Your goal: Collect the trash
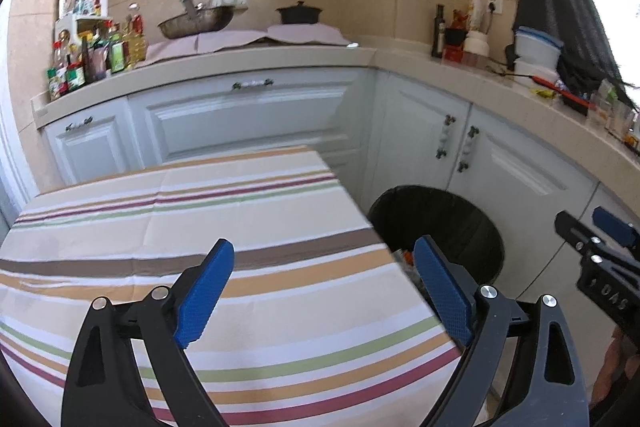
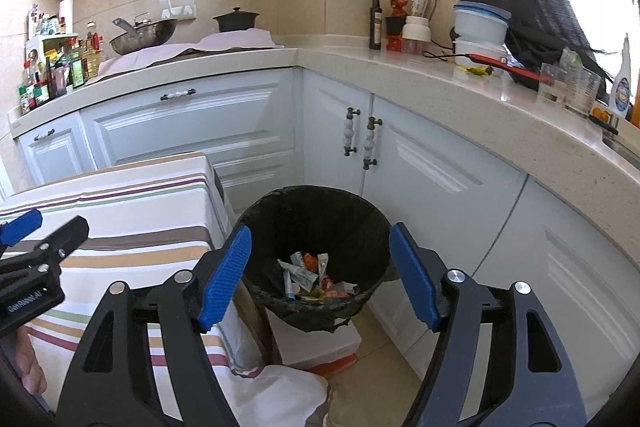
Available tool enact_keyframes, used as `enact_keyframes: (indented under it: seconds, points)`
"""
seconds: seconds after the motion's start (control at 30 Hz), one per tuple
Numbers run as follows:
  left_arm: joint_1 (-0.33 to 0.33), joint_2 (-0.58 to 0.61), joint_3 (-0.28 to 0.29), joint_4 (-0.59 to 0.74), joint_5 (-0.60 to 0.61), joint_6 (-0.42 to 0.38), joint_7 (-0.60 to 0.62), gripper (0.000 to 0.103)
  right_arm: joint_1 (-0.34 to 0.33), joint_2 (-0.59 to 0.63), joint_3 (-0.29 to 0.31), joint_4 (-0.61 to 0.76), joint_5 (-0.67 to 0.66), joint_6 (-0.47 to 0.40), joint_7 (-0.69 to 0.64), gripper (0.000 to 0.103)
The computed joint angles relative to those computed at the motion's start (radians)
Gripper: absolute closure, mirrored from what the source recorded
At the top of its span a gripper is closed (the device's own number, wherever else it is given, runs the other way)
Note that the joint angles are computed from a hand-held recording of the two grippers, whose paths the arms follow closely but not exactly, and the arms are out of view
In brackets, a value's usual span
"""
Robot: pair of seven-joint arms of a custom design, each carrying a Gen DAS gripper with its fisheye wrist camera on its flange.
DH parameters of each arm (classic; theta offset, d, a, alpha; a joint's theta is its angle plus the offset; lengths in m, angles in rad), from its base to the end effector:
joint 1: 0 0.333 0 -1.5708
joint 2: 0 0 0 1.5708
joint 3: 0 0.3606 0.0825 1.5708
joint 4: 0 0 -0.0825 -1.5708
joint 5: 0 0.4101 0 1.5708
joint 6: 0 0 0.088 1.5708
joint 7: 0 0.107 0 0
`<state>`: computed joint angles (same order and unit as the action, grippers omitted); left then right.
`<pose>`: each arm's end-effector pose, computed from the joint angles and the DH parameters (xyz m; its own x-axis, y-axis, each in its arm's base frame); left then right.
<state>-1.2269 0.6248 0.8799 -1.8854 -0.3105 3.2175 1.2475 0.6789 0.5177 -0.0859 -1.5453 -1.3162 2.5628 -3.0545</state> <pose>0.6431 -0.3200 0.4131 -0.0573 -0.9976 0.0391 -0.5473 -0.0014 -0.8370 0.6261 0.4547 0.4232 -0.0639 -0.9975 0.0306 -0.4939 0.0050 -0.8695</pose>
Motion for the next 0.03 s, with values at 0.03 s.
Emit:
enact_keyframes:
  seconds: [0.03]
  points:
    - [0.0, 0.001, 0.004, -0.004, -0.002, -0.006, -0.003, 0.014, 0.0, 0.007, 0.002, 0.009, -0.001, 0.006, -0.004, 0.028]
